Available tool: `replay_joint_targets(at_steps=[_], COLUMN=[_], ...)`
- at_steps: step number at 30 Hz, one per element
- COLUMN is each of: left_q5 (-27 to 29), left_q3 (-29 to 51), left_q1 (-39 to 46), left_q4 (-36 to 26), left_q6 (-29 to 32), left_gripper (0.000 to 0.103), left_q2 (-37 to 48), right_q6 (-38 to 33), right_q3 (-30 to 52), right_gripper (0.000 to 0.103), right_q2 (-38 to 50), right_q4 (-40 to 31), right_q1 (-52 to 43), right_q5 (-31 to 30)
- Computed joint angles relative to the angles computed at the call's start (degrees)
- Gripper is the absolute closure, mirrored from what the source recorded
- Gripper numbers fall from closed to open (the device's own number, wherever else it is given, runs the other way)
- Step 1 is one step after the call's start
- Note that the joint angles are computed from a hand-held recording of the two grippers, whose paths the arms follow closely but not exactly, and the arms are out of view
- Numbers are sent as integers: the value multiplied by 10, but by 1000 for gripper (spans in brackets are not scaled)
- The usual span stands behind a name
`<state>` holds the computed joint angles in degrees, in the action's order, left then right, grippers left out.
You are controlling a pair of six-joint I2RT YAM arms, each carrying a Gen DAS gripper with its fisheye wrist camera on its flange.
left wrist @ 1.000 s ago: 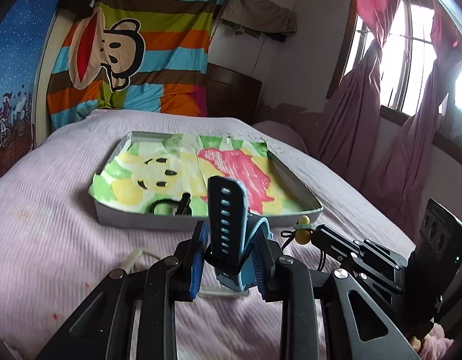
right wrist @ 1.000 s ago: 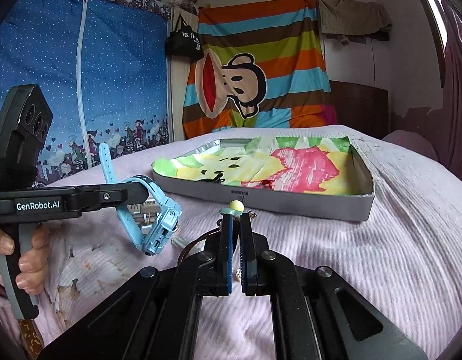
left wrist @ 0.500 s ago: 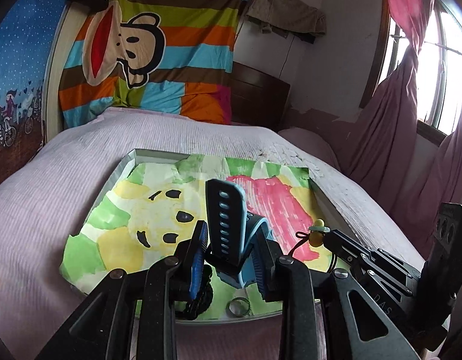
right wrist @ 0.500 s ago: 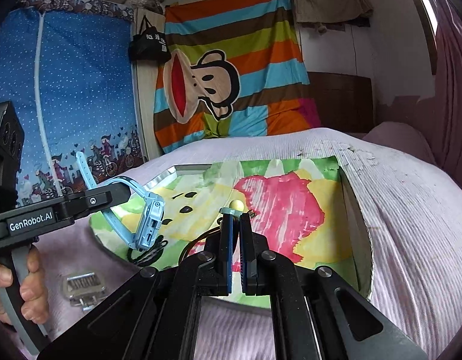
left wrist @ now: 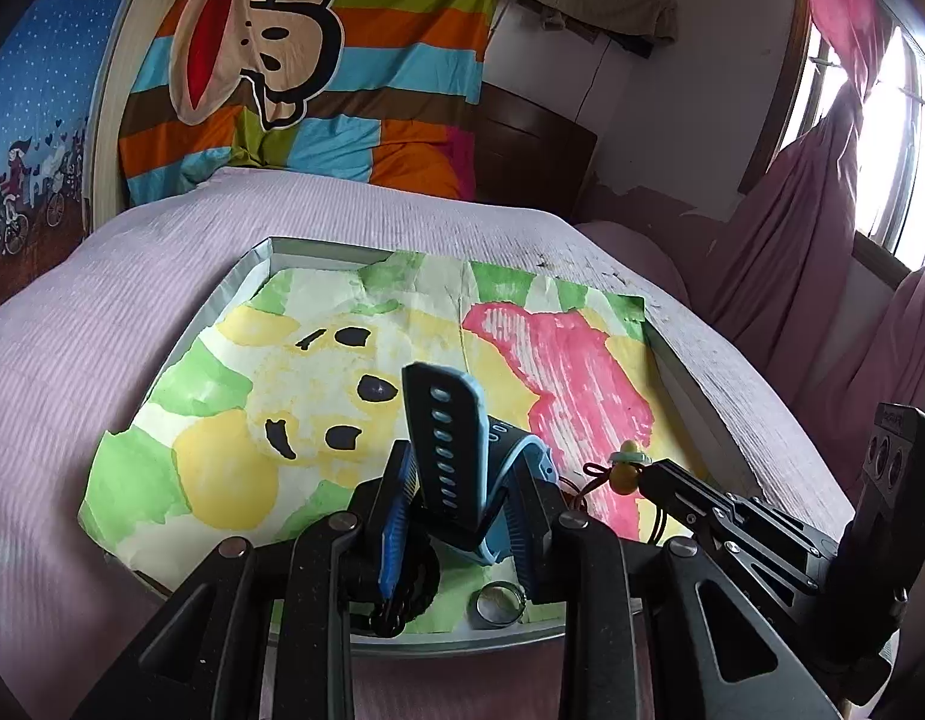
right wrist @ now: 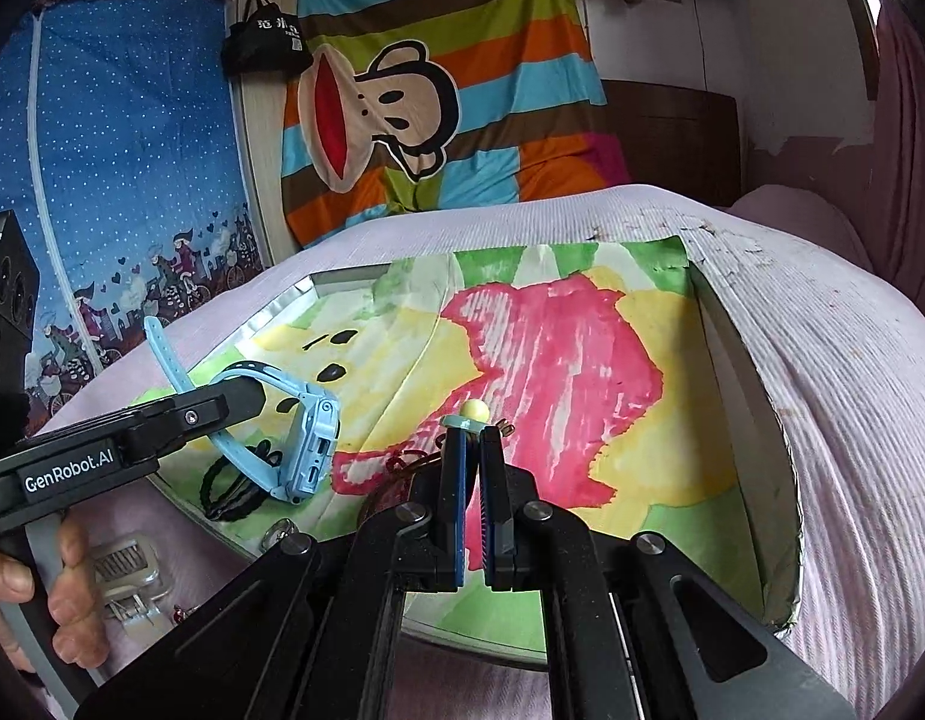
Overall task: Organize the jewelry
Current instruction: 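Carry the watch and keychain over the tray and open both tools, then withdraw both tools from the tray toward the clip and buckle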
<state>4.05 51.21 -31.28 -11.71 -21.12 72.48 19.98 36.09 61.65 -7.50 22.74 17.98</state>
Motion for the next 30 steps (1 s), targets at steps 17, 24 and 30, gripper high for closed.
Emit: replay_joint_targets(at_steps=[17, 24, 30], left_q5=[-9, -58, -104], left_q3=[-24, -77, -124], left_q1=[4, -14, -37], left_q4=[-14, -3, -8], left_q6=[-8, -7, -11], left_gripper=[50, 22, 0], left_q2=[-55, -151, -254], right_q6=[22, 25, 36], right_q3=[-22, -53, -73], right_gripper=[63, 47, 25], right_q2=[-32, -125, -216], right_q4=[-9, -18, -46], right_q1=[17, 94, 199], right_q5=[27, 129, 251])
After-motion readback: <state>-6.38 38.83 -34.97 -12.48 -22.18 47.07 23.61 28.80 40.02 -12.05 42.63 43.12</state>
